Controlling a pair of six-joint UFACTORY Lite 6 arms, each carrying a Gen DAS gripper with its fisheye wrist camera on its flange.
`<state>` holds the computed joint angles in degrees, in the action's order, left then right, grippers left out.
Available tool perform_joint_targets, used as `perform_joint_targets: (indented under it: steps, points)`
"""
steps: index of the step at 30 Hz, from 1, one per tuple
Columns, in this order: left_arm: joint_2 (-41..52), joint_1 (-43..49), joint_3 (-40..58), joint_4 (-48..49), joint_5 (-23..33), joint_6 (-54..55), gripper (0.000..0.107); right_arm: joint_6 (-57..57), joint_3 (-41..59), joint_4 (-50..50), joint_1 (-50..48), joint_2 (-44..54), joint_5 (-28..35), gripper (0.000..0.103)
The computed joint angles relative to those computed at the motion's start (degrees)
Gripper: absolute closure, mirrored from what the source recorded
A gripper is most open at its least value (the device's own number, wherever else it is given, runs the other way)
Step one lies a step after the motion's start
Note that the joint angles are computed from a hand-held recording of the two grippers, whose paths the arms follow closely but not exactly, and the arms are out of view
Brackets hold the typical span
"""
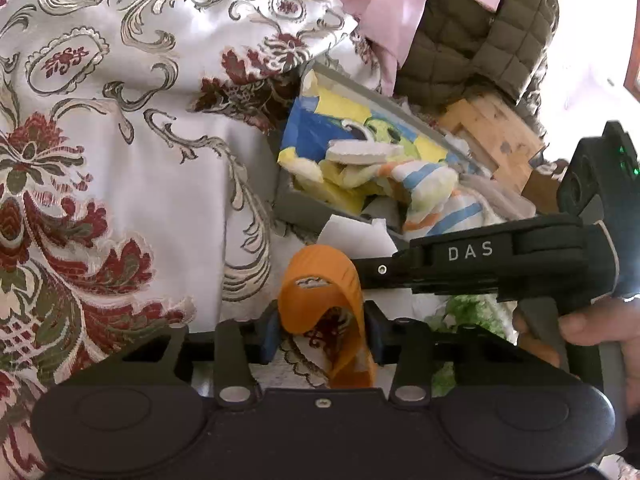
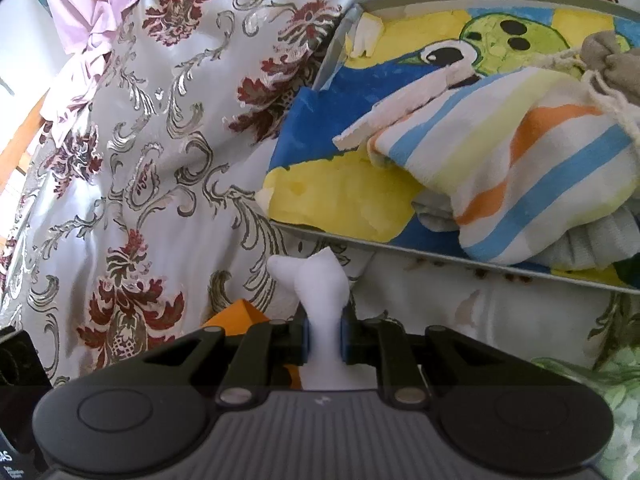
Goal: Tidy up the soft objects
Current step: 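Close the right gripper on the white tissue while the left gripper closes on the orange strip, then lift and carry the orange strip and white tissue over the tray with both grippers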
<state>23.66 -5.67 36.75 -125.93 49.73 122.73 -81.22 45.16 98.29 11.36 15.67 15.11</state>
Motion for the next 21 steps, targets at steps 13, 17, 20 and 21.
perform_joint_targets:
  steps: [13, 17, 20, 21]
  points:
    - [-4.03, 1.40, -2.66, -1.76, 1.80, -1.19, 0.067, -1.59, -4.85, 1.58, -1.29, -9.01, 0.63, 0.087]
    - [-7.72, 1.98, -4.93, -3.13, 4.82, -0.44, 0.067, -3.89, -7.88, 2.86, -2.65, -14.27, 2.29, 0.087]
    - [-11.06, 1.54, -6.58, -5.48, 5.39, 0.80, 0.067, -5.44, -9.83, 3.36, -4.98, -18.37, 3.94, 0.087]
    - [-11.96, 1.30, -6.92, -6.25, 5.25, 1.10, 0.067, -5.45, -10.14, 2.85, -6.08, -19.56, 4.46, 0.087]
